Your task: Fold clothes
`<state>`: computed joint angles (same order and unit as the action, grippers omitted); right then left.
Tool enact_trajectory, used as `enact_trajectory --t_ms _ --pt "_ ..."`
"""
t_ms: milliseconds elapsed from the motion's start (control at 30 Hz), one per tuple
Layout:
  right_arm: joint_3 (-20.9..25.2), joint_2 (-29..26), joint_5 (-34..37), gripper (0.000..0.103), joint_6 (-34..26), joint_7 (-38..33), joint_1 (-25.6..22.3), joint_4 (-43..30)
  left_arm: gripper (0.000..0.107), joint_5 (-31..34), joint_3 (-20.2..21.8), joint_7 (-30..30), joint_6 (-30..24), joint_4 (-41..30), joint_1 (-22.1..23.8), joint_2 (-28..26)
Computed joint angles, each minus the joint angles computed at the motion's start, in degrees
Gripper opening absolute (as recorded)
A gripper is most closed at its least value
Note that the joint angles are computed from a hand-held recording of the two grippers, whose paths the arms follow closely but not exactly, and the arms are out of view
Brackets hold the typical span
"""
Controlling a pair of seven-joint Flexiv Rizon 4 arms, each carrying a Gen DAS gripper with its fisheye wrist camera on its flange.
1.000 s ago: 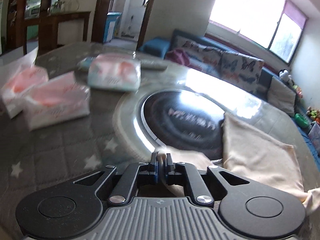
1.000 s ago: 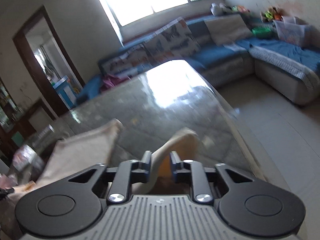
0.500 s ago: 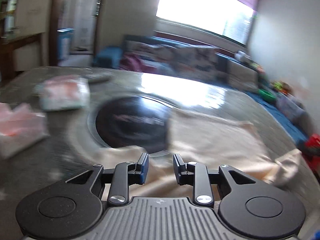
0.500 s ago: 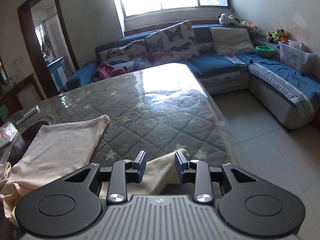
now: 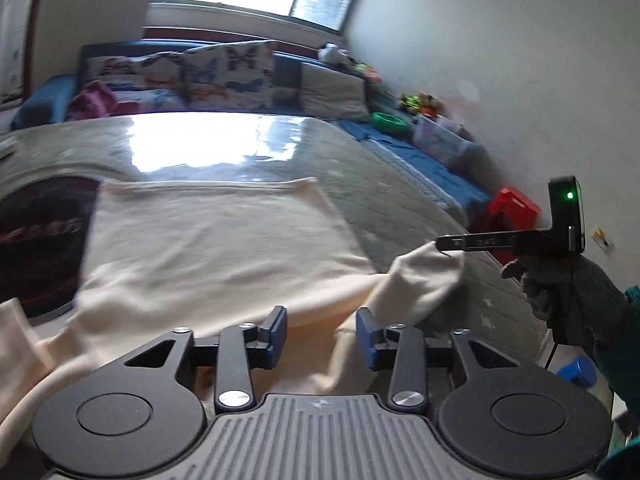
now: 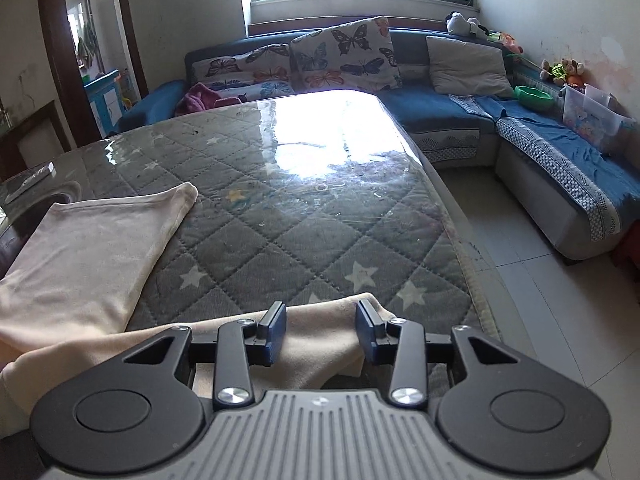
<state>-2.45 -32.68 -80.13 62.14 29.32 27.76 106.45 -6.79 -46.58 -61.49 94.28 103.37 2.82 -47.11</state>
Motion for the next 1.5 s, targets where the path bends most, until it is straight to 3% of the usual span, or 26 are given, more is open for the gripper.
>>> enact_trajectory --t_ms 200,233,267,433,533,633,700,767,833,1033,1067,1100,1167,1200,1300,1367,1433,1500 --pt "0.6 1.7 -1.0 0.039 -0.6 1.3 -0.3 1.8 0.043 -1.0 4.1 3.1 -3.3 -4.9 -6.3 -2.2" --pt "0.7 1.9 -1.4 0.039 -0.6 1.6 -0.3 2.0 0.036 -1.3 4.9 3.5 -3.5 -5.1 -7.1 -2.2" --pt "0.8 2.0 -1.7 0.039 -0.6 1.8 -0.4 2.0 0.010 -1.6 4.8 4.0 -3.6 -4.8 -7.2 -2.2" --pt "1.3 2.5 -2.7 0.039 -1.1 2.6 -0.8 2.3 0.009 0.2 -6.3 11.1 -4.8 0.5 1.2 -5.1" --pt "1.6 2.6 -3.0 0.039 -1.4 2.6 -0.9 2.1 0.011 0.4 -7.8 12.1 -3.4 3.4 3.2 -4.4" --pt "1.7 2.7 -5.1 0.039 -0.6 2.2 -0.8 1.2 0.015 1.8 -9.4 10.3 1.3 6.3 6.4 -3.4" --pt "1.8 2.7 -6.7 0.039 0.2 1.6 -0.8 0.3 0.031 3.4 -7.7 7.7 5.8 7.6 6.9 -1.5" --pt "2.0 2.3 -8.8 0.039 2.2 0.7 -0.9 -1.1 0.047 4.0 -2.4 5.1 9.5 7.7 4.3 1.4" --pt "2.2 1.3 -11.1 0.040 5.0 -0.3 -1.1 -3.3 0.048 4.0 3.4 3.1 11.6 7.4 0.9 3.7" --pt "3.1 -4.6 -12.9 0.041 16.9 -8.4 -0.8 -12.1 0.045 6.7 13.1 0.3 9.9 5.5 -4.9 4.9" --pt "3.1 -5.8 -11.9 0.042 18.7 -10.9 -0.3 -13.5 0.036 7.5 13.3 0.0 9.9 5.6 -4.8 4.8" --pt "3.0 -6.6 -10.3 0.045 19.7 -13.4 0.3 -14.3 0.023 8.1 13.0 -0.4 9.7 5.9 -4.2 4.8" --pt "3.2 -8.3 -5.7 0.045 21.3 -20.0 1.6 -15.9 0.007 9.0 12.2 -0.9 9.2 6.4 -3.0 4.7" --pt "3.4 -9.1 -3.6 0.045 21.5 -22.9 2.3 -16.6 0.004 9.5 11.8 -1.2 8.9 6.6 -2.4 4.6" --pt "4.6 -10.6 2.8 0.045 21.1 -31.2 3.8 -18.3 0.003 14.1 2.5 -0.3 10.7 10.6 6.6 3.5" --pt "2.8 -10.0 3.2 0.045 21.9 -30.9 5.1 -17.8 0.003 16.8 -1.9 0.0 10.7 12.9 11.3 3.2" --pt "0.7 -9.5 3.3 0.045 22.6 -29.7 6.5 -17.5 0.003 18.3 -4.6 0.6 9.7 14.7 14.5 3.0" --pt "-0.4 -9.9 5.3 0.045 22.5 -30.3 7.4 -17.6 0.003 18.3 -4.3 1.1 9.2 15.4 14.8 3.3"
